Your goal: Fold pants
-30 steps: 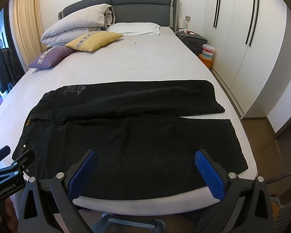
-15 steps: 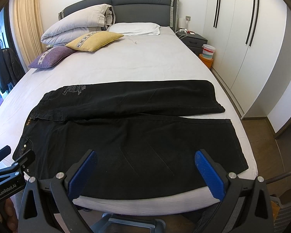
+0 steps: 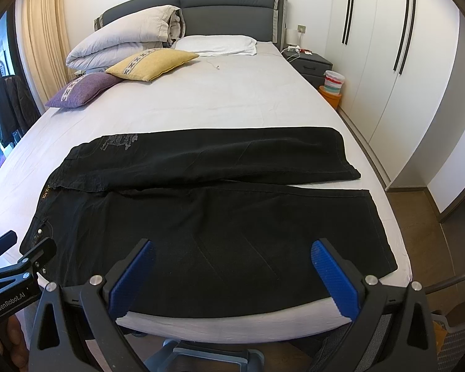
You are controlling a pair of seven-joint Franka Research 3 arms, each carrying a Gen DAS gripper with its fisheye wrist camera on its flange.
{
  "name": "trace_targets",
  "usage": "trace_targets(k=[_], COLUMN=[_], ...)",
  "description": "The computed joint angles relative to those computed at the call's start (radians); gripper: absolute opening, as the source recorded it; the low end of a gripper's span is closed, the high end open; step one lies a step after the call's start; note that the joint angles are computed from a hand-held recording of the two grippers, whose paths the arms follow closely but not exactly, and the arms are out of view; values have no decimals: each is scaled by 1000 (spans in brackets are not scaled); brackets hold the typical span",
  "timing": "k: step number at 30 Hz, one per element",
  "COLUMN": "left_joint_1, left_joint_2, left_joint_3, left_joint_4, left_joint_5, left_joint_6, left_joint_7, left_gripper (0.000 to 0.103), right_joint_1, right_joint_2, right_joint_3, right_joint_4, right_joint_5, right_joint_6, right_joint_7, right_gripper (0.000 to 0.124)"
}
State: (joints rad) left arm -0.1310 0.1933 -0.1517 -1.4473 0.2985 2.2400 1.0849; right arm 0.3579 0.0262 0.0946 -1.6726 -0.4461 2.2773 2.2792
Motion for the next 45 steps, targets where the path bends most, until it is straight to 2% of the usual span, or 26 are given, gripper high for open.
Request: trace_targets(k=[34,38,41,45], left_joint_1=[11,42,86,71], left_joint_2=[20,38,80,192], left_joint_3=[-2,-14,-33,-1], left_joint_4=[5,15,61,223], left_joint_5=[-40,-130,-266,-167], left_joint_6=[-11,-1,-15,-88], left_joint_7=[39,145,306,407], left_gripper=[103,103,103,103], right_joint_1=[5,-18,-44,-85], right_joint_2=[3,1,15,77], right_joint_3=[1,-13,-24,-32], right_joint_4=[-15,-28,-25,49], right_joint_5=[28,118,252,464], right_joint_6=[7,82,163,221], right_joint_7=[-8,-120,-300,-611], right_gripper=[103,103,103,103])
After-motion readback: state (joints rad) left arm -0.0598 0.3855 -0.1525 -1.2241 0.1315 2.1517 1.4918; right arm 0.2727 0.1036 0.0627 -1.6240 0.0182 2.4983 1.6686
